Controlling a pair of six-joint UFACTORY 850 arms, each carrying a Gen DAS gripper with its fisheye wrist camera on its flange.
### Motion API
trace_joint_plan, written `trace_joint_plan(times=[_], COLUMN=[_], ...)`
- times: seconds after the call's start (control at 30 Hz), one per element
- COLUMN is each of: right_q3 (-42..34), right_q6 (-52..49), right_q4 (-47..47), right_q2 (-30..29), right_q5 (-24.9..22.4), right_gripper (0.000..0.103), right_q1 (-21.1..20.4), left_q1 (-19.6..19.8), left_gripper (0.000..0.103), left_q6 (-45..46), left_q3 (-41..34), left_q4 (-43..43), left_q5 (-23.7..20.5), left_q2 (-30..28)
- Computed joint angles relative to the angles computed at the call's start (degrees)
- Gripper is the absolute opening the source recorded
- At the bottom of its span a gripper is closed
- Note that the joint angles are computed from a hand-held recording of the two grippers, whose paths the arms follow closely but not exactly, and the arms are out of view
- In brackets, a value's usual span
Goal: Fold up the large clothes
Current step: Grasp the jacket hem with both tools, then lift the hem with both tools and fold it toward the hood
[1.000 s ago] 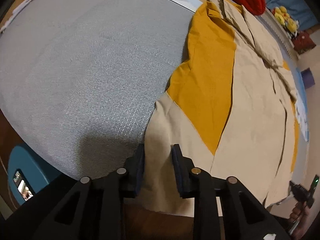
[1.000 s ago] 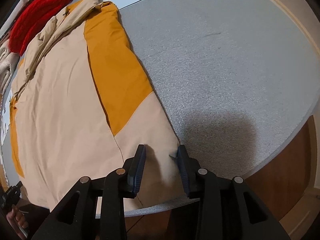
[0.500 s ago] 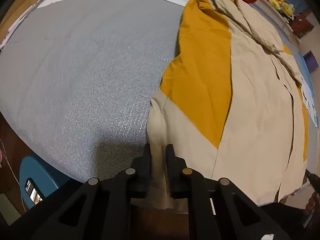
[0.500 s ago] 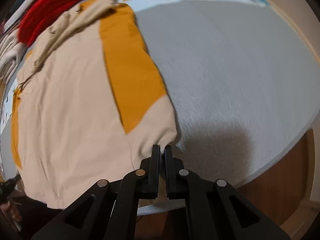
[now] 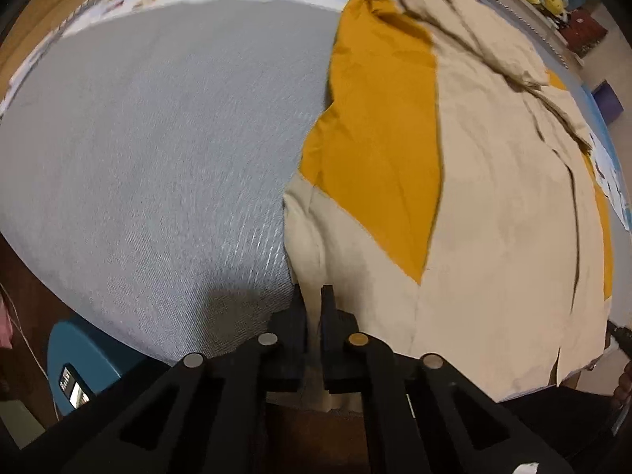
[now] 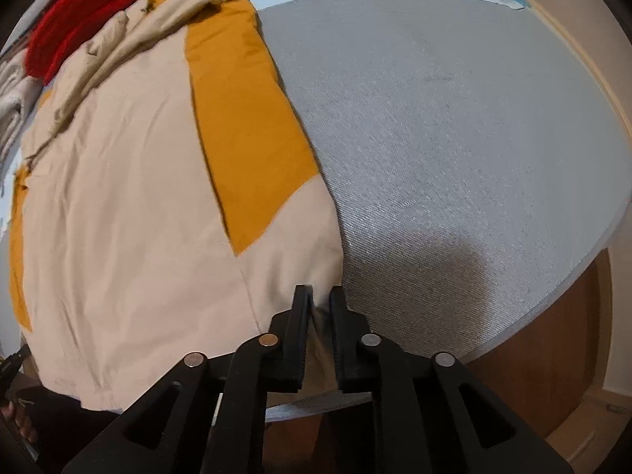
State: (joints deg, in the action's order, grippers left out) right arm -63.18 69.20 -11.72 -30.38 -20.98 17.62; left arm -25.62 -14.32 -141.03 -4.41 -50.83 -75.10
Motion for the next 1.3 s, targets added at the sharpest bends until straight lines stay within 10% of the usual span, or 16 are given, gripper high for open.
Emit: trace_joint_plan(times=[0.27,0.67,1.07,1.3], right_q3=[6.5,13.2,23.1,20.7], right_q6=[29.6,65.9,67.8,70.9], right_q4=[-30.3,-67.1,-64.6,-69.4], right_q2=[9.7,22.8,40.7,37.5], right_q5=[10.1,10.6,1.8,3.4], right_gripper=[0.001,0.001,0.001,0.001], right_q1=[1.3,4.6,14.6,10.2], left_q1=[-0.2,1.7,5.2,6.2], left_gripper=[0.002,0.001,0.001,0.001], left_q6=[12.8,32.5,43.5,36.7], left_q3=[12.4,26.1,39.2,23.5], left_q4=[-7.0,-23.7,-32.7,-32.1], left_q5=[10.6,15.3,9.1,6.8], left_q2=[11.1,23.8,37.1,25.3])
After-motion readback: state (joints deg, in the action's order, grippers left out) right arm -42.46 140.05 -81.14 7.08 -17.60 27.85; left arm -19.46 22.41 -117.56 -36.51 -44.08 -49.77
